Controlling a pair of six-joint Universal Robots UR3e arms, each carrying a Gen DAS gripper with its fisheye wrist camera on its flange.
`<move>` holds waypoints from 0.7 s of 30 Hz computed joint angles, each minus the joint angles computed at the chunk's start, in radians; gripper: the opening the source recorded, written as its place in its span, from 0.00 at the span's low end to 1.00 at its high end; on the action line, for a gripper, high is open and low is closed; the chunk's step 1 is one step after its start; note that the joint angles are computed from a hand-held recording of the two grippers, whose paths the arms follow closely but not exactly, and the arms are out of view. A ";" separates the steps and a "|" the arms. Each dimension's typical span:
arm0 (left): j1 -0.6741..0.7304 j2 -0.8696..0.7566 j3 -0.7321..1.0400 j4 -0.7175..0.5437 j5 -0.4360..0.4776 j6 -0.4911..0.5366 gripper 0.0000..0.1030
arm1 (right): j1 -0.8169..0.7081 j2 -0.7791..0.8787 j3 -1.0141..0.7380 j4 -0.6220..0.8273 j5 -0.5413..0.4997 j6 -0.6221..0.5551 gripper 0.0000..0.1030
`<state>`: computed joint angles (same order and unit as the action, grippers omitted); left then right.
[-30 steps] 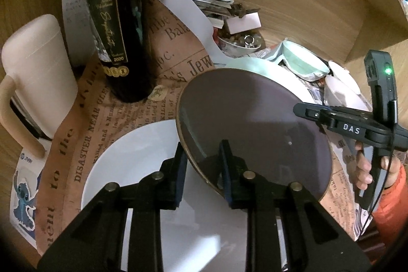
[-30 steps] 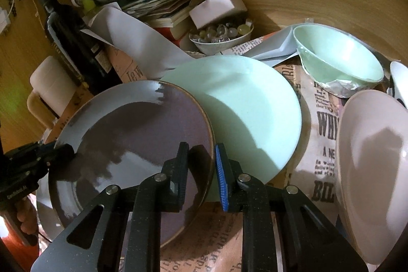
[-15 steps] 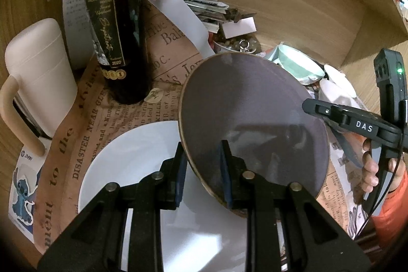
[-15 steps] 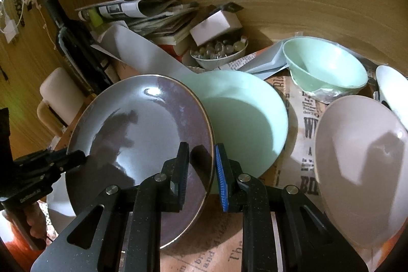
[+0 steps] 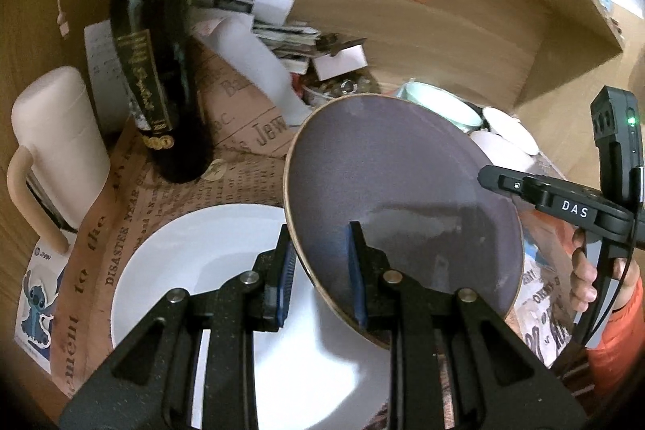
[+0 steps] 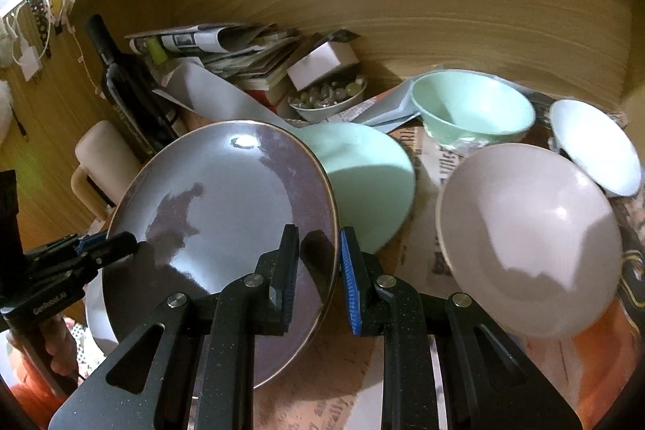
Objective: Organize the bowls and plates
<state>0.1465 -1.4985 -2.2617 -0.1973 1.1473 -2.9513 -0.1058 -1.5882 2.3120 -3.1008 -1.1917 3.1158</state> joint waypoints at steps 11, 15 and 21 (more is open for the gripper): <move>-0.076 0.033 -0.011 0.022 -0.003 -0.029 0.23 | -0.107 -0.244 0.173 0.068 0.032 -0.026 0.18; -0.102 0.033 -0.017 0.031 -0.006 -0.032 0.23 | -0.161 -0.366 0.234 0.135 0.049 -0.048 0.18; -0.153 0.013 -0.018 0.049 0.000 -0.044 0.23 | -0.273 -0.599 0.313 0.314 0.100 -0.101 0.18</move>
